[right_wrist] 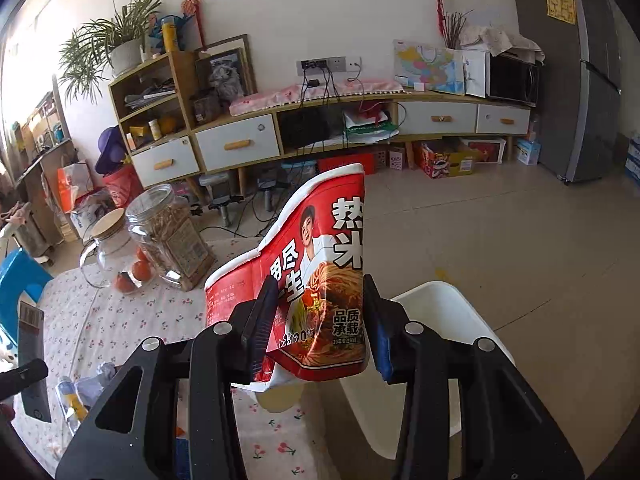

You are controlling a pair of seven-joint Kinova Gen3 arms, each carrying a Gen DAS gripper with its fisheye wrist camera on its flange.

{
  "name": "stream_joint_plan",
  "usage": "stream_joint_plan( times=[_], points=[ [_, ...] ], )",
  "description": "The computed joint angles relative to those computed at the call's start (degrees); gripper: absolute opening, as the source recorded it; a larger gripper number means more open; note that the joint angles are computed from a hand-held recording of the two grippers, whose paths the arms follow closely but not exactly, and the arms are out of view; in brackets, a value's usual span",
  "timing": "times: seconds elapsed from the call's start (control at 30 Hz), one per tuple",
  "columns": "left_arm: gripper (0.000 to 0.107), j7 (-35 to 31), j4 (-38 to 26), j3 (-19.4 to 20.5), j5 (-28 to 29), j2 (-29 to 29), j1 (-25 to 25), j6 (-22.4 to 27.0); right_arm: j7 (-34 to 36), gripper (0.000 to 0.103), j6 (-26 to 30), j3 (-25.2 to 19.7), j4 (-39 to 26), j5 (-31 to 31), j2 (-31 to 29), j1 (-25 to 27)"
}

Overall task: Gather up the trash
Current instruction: 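Carry the red snack bag over the white bin and open the right gripper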

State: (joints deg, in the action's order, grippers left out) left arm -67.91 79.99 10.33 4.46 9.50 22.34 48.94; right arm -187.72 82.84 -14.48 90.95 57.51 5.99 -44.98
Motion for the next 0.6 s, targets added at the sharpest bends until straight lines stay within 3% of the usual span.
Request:
stream_joint_plan(
  times=[0.27, 0.4, 0.43, 0.5, 0.6],
  points=[
    [0.057, 5.19, -4.79, 1.64, -3.66, 4.44, 7.18, 0.03, 4.9, 0.04, 9.17, 1.69, 0.78, -3.01, 2.86, 0.54],
    [0.057, 7.25, -10.38, 1.71, -6.54, 8.43, 12.22, 2.03, 7.4, 0.04, 8.9, 2.62, 2.08, -7.18, 1.62, 2.45],
    [0.057, 7.59, -11.78, 1.62, -7.08, 9.44, 13.39, 2.45, 7.0, 0.043, 7.98, 2.67, 2.65, -8.4, 0.56, 3.16],
    [0.057, 7.92, -14.28, 1.58, -7.34, 11.47, 15.25, 3.06, 4.64, 0.068, 8.68, 2.13, 3.66, -8.97, -1.1, 3.74],
    [0.057, 8.28, -18.77, 1.46, -6.79, 14.99, 17.48, 4.44, 0.09, 0.084, 11.89, 0.41, 5.34, -7.33, -3.38, 3.58]
  ],
)
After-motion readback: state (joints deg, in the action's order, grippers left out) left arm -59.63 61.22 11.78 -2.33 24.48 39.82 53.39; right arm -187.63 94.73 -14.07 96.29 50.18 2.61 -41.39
